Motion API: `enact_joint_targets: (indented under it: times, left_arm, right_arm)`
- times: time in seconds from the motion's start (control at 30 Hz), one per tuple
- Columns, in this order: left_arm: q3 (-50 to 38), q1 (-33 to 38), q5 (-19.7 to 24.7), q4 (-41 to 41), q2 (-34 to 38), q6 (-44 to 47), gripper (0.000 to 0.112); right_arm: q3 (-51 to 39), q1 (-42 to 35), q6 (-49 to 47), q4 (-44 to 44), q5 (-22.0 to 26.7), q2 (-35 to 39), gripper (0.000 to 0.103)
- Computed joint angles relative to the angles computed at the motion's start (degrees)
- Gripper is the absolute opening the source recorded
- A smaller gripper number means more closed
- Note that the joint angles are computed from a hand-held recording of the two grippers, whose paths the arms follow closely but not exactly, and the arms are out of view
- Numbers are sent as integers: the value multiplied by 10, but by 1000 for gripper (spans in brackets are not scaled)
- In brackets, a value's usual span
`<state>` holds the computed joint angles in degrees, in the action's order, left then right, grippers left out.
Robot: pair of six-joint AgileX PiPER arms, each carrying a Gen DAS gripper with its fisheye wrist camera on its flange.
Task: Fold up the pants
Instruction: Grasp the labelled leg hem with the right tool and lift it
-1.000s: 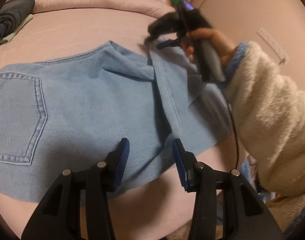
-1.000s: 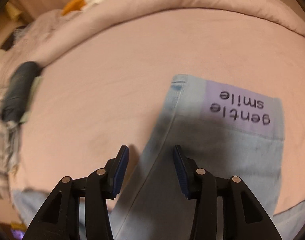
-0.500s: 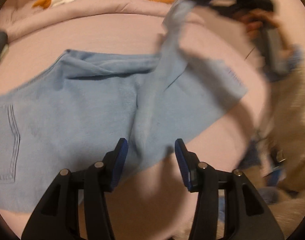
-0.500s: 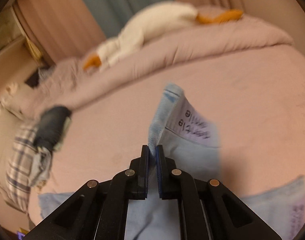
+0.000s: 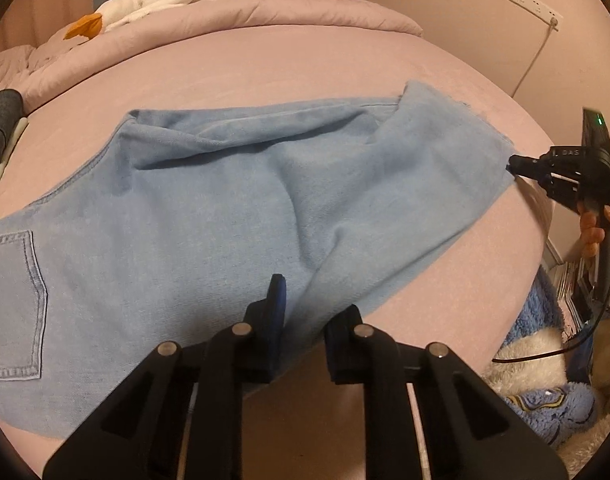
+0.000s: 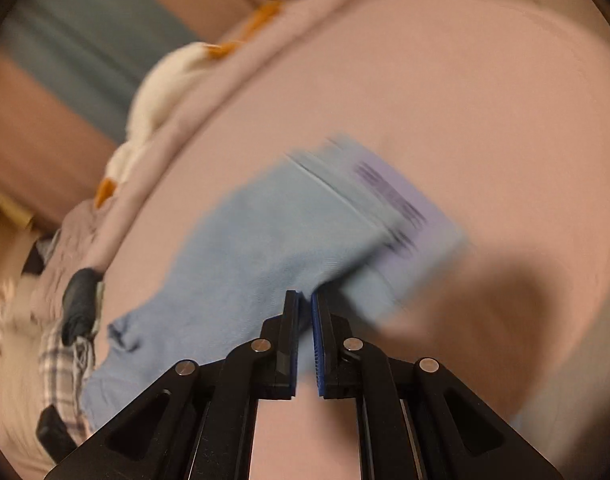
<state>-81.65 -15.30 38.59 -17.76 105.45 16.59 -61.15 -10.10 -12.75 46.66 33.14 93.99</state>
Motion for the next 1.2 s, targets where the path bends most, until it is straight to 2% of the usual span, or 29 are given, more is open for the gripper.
enact_joint_targets:
  times: [0.03,0.1,0.17,0.2,0.37,0.47,0.63,0.77,0.9,0.93,1.0,1.1,1.2]
  left_arm:
    - [-6,-1,2,3,4,-6,17]
    - [5,0,-3,6,0,-6,17]
    - [6,-4,-4,16,0,-18,17]
    - [2,-3,-3,17,4,-20,17]
    - [-10,-6,8,31,9,-39,18]
    - [-13,-6,13,35,7,-46,19]
    - [-16,-3,15,33,4,-45,19]
    - [-6,0,9,22,-4,-33,18]
    - [-3,2,11,20,-5,-28,19]
    - [-3,1,11,24,-5,-30,19]
    - [-2,0,10,28,-6,-33,18]
    - [-4,-1,15,29,-5,-33,19]
    - [-8,-2,19,24,-4,-24,21]
  right_arm:
    - [11,-10,-19,28,-7,3,8]
    - [16,-44,-83,124,11,13,10]
    - [2,-60,-106,173,12,28,10]
    - [-10,-61,-103,170,9,36,11]
    - [-105,-34,33,60,16,106,11]
    - [-123,-40,43,66,26,119,11]
    - [-104,-77,-2,115,49,111,20]
    - [-112,-90,21,100,59,114,24]
    - [-129,-92,7,105,65,129,39]
    - [-134,-92,-2,113,63,135,39]
    - [-142,-84,-11,110,43,143,39]
    - [-142,-71,-25,92,20,136,11]
    - [-119,-69,-73,111,1,101,10]
